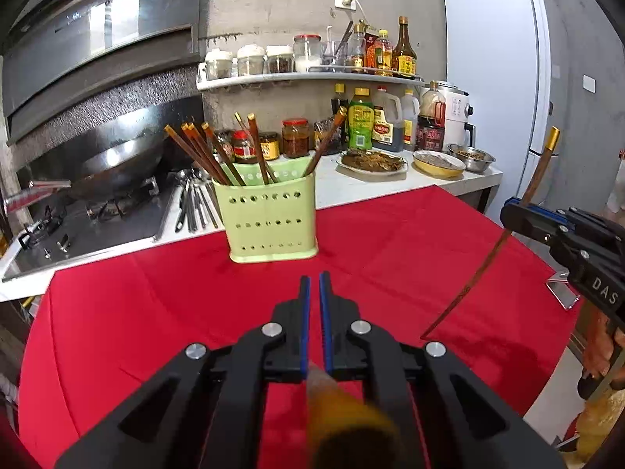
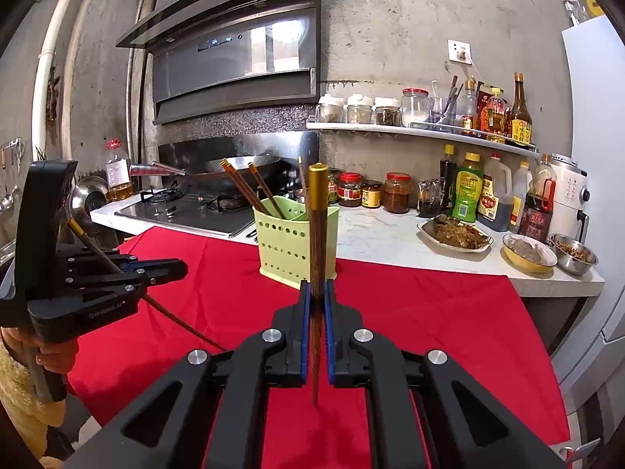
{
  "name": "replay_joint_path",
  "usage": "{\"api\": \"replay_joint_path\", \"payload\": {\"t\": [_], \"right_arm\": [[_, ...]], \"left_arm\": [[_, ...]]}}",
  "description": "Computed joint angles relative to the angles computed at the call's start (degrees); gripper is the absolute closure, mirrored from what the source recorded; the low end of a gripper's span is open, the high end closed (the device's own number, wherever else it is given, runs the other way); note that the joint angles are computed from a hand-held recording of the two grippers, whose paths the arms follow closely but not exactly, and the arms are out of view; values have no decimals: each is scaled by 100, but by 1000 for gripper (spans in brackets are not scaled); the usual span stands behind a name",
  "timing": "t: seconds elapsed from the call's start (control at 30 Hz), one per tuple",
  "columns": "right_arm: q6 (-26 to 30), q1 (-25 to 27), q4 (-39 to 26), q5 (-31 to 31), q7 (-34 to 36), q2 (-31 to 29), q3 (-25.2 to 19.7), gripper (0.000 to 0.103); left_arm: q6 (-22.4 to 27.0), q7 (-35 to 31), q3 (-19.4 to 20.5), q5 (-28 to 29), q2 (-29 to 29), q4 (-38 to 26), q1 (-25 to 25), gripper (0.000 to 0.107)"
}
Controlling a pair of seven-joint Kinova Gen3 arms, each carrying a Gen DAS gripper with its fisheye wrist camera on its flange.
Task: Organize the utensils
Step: 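Lower both chopsticks into the green holder and open both tools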
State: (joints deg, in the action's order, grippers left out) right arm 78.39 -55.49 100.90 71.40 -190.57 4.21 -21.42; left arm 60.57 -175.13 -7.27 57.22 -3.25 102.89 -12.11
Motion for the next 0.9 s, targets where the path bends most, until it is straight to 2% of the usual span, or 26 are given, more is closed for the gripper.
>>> {"api": "replay_joint_path", "payload": {"t": [0.13, 0.37, 0.6, 0.77, 0.9], "right_arm": [[-135, 165, -69, 123, 189, -49, 106, 96], [-540, 610, -719, 534, 1072, 93, 409, 96], [-1036, 938, -1741, 769, 2083, 418, 837, 96], [-1535, 1106, -2467, 780, 2700, 681, 1211, 96], [-2009, 1233, -2709, 593, 2869, 839, 1455, 96]], "left_arm": [[-45, -61, -104, 353, -24, -141, -71, 103], [-119, 502, 25, 846, 273, -953, -137, 103], [-597, 1040, 498, 993, 688, -2007, 40, 103], [-964, 1555, 903, 1113, 1218, -2989, 134, 103], [-1292, 1918, 1254, 778, 1658, -3500, 255, 103]]}}
